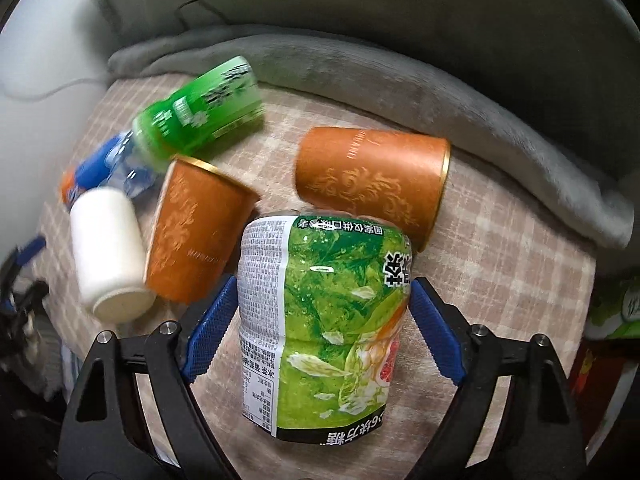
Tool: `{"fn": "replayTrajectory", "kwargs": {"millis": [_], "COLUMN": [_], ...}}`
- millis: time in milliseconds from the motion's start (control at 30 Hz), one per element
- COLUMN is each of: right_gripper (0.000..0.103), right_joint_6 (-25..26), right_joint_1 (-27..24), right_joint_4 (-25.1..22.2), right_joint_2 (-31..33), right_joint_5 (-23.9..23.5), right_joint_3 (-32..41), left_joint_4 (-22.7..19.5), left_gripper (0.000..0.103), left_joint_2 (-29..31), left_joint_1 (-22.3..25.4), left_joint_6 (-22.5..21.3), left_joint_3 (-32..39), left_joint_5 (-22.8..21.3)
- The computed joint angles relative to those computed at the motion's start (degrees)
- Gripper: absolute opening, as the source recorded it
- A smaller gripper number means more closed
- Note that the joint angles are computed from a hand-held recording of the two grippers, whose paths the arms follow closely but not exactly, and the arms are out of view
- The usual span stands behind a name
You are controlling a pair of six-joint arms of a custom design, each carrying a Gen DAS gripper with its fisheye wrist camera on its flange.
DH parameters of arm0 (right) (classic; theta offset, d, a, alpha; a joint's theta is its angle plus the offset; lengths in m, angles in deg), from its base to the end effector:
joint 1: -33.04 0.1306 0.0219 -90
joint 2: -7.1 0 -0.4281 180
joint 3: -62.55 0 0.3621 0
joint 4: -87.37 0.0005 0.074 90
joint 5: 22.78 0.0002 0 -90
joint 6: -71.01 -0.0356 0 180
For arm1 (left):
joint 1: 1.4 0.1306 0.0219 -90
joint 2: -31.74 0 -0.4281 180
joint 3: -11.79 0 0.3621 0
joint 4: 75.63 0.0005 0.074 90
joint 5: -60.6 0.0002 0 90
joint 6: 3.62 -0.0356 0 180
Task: Flip cup upright
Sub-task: 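Lift the cup with the right tool and release it near the left tool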
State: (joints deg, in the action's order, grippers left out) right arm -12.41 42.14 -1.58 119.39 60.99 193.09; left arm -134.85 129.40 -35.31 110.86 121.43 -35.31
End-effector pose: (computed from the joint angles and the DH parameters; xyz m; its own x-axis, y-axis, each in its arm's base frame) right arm 0.5565 0.0925 0.5368 -0.9037 -0.2601 -0.3401 -0.2982 0.9524 0.0639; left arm 0.4228 -0.2804 0.5496 -0.7605 0.0146 -0.6492 0.1997 0.9565 -0.2125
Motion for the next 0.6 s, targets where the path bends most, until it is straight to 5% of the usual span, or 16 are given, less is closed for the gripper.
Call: {"fn": "replayTrajectory", "kwargs": {"millis": [433,600], "right_gripper": [0.088,0.088], "right_joint_6": [22.01,26.40], "right_joint_1": [8.70,11.24], "right_joint_4": [5.22,6.43], "right_joint_2": [-10.90,-12.31], "right_joint_5": [5.24,4.90], "right_joint_3": [-12.52,-16.70], "left_joint_4": [-1.47,-3.59], "left_gripper": [0.095,0.095], "left_joint_2": [0.01,0.56], "left_joint_1": [-1.67,-2.07], "left_joint_6": [-6.27,-9.43], "left_joint_3": [2.01,3.71], "left_joint_5": [-1.51,-0.14]}}
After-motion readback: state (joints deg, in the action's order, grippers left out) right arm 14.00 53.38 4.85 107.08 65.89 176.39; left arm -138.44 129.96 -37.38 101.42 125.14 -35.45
